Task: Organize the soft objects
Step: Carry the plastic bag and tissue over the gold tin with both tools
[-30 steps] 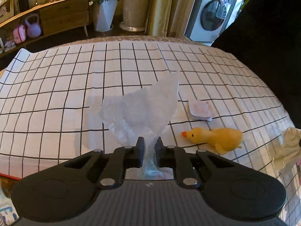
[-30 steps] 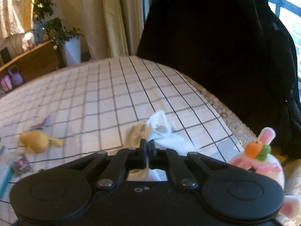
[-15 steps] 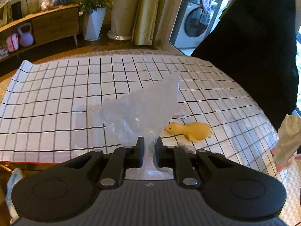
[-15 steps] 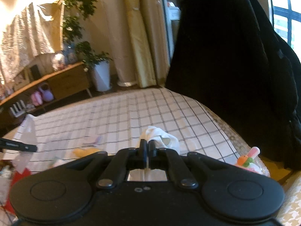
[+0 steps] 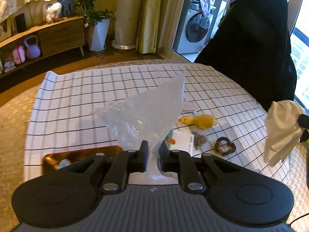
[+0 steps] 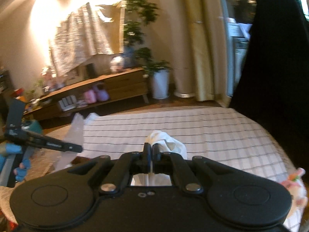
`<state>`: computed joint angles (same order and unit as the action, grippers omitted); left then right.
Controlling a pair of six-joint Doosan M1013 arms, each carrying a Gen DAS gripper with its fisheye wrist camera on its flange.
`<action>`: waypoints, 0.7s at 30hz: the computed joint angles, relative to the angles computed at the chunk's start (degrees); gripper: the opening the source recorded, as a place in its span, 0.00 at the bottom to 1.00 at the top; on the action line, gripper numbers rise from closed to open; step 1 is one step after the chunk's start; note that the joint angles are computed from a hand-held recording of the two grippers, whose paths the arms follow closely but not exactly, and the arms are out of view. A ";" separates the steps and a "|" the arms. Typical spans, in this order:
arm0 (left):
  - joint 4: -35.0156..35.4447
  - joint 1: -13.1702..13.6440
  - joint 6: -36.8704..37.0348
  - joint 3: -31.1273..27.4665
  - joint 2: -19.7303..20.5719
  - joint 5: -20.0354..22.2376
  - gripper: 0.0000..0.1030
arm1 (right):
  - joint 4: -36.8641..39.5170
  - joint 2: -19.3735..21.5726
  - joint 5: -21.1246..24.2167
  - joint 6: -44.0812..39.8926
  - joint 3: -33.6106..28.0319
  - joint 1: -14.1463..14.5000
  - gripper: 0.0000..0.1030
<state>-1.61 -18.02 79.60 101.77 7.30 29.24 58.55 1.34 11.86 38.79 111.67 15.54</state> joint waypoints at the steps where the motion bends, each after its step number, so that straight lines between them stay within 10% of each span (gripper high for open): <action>1: 0.50 0.27 -0.14 0.59 -0.62 -0.03 0.12 | 0.72 0.31 0.52 -1.08 -0.47 0.69 0.01; 21: -1.33 8.53 3.98 6.39 -1.99 1.61 0.12 | -12.84 10.22 6.73 10.98 -11.53 13.02 0.01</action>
<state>-2.94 -9.48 83.58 108.17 5.32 30.86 45.71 11.57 18.59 49.77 100.14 28.57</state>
